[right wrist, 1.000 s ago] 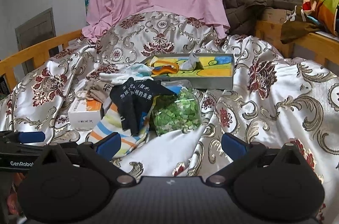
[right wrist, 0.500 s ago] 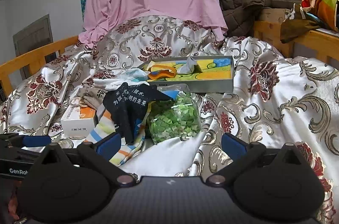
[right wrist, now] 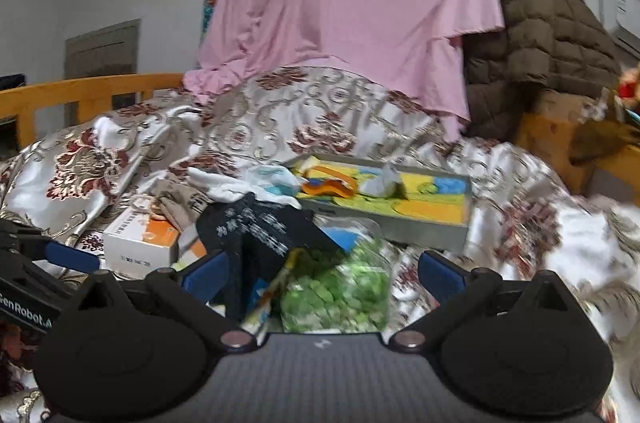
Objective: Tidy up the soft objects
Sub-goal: 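Grasp the striped sock with the left tool while the right tool grasps the black printed sock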
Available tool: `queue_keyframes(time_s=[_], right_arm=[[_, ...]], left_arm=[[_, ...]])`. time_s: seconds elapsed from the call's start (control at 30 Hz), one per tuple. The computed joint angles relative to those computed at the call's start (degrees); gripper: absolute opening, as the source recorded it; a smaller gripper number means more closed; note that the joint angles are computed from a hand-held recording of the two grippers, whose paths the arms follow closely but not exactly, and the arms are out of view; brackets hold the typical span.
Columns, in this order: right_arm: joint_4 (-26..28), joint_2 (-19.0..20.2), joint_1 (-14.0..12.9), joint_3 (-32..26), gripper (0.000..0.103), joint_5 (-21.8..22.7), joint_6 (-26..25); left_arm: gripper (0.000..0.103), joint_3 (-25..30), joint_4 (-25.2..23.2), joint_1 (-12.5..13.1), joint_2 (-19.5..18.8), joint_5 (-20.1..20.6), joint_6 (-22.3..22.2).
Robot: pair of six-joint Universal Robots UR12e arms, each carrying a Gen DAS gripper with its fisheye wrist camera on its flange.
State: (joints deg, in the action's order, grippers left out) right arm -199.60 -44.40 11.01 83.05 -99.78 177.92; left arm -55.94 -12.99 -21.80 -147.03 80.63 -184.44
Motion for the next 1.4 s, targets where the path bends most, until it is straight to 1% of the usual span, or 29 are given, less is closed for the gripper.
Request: queue_keyframes(time_s=[0.13, 0.17, 0.23, 0.4, 0.5, 0.57, 0.67, 0.7, 0.77, 0.8, 0.9, 0.97, 1.03, 1.1, 1.17, 1.23, 1.27, 1.3, 1.33, 1.4], right_arm=[[0.1, 1.5, -0.2, -2.7, 0.102, 2.8, -3.9], [0.6, 1.8, -0.3, -3.4, 0.102, 3.3, -4.6], [1.8, 2.4, -0.3, -4.7, 0.102, 4.2, -6.2], [5.4, 3.5, -0.3, -7.5, 0.102, 5.6, -10.5], [7.6, 3.9, 0.0, -8.6, 0.099, 5.4, -12.4], [8.7, 4.1, 0.2, -9.2, 0.094, 4.7, -13.0], [10.3, 4.4, 0.5, -9.7, 0.089, 3.5, -13.6], [10.5, 4.5, 0.5, -9.8, 0.088, 3.0, -13.6], [10.8, 4.5, 0.5, -9.7, 0.08, 2.4, -13.8], [10.9, 4.4, 0.5, -9.6, 0.078, 2.2, -13.6], [11.0, 4.3, 0.5, -9.4, 0.072, 2.0, -13.2], [10.9, 4.3, 0.5, -9.3, 0.064, 1.9, -13.4], [10.9, 4.3, 0.5, -9.2, 0.057, 2.1, -13.3], [10.9, 4.2, 0.5, -9.1, 0.05, 2.2, -13.3], [11.1, 4.1, 0.4, -9.0, 0.04, 2.4, -13.0], [11.2, 4.0, 0.3, -8.8, 0.033, 2.8, -12.4], [11.1, 3.9, 0.3, -8.6, 0.03, 3.1, -12.0], [10.9, 3.8, 0.2, -8.5, 0.028, 3.3, -11.6], [10.7, 3.7, 0.1, -8.4, 0.026, 3.4, -11.3], [10.3, 3.4, 0.0, -7.9, 0.024, 3.9, -10.4]], left_arm=[[0.102, 2.2, -3.9, 0.4, -0.9, -2.4, -0.7], [0.102, 3.0, -5.4, 0.5, -1.3, -3.6, -1.1], [0.102, 4.1, -7.1, 0.5, -1.8, -4.5, -1.2], [0.102, 6.8, -11.0, 0.5, -3.0, -6.2, 1.4], [0.102, 8.6, -13.4, 0.5, -3.8, -7.4, 1.6], [0.102, 9.5, -14.5, 0.6, -4.2, -7.8, 1.3], [0.101, 11.0, -16.0, 0.5, -4.9, -7.9, 2.1], [0.1, 11.5, -16.4, 0.5, -5.1, -7.9, 2.5], [0.096, 12.1, -17.5, 0.5, -5.3, -8.6, 2.6], [0.095, 12.5, -18.2, 0.6, -5.5, -8.8, 2.4], [0.09, 13.1, -18.9, 0.5, -5.8, -8.1, 2.0], [0.088, 13.2, -18.9, 0.5, -5.8, -8.1, 1.5], [0.083, 13.6, -19.2, 0.5, -6.0, -7.7, 0.9], [0.076, 14.0, -19.8, 0.5, -6.2, -7.1, 0.6], [0.072, 14.4, -20.1, 0.6, -6.4, -7.2, 0.1], [0.068, 14.3, -19.9, 0.7, -6.3, -7.4, -0.5], [0.064, 14.3, -19.8, 0.7, -6.3, -7.4, -0.7], [0.058, 14.2, -19.5, 0.7, -6.3, -7.3, -0.9], [0.055, 14.0, -19.2, 0.7, -6.1, -7.4, -0.9], [0.044, 13.7, -19.2, 0.7, -5.9, -7.8, -0.8]])
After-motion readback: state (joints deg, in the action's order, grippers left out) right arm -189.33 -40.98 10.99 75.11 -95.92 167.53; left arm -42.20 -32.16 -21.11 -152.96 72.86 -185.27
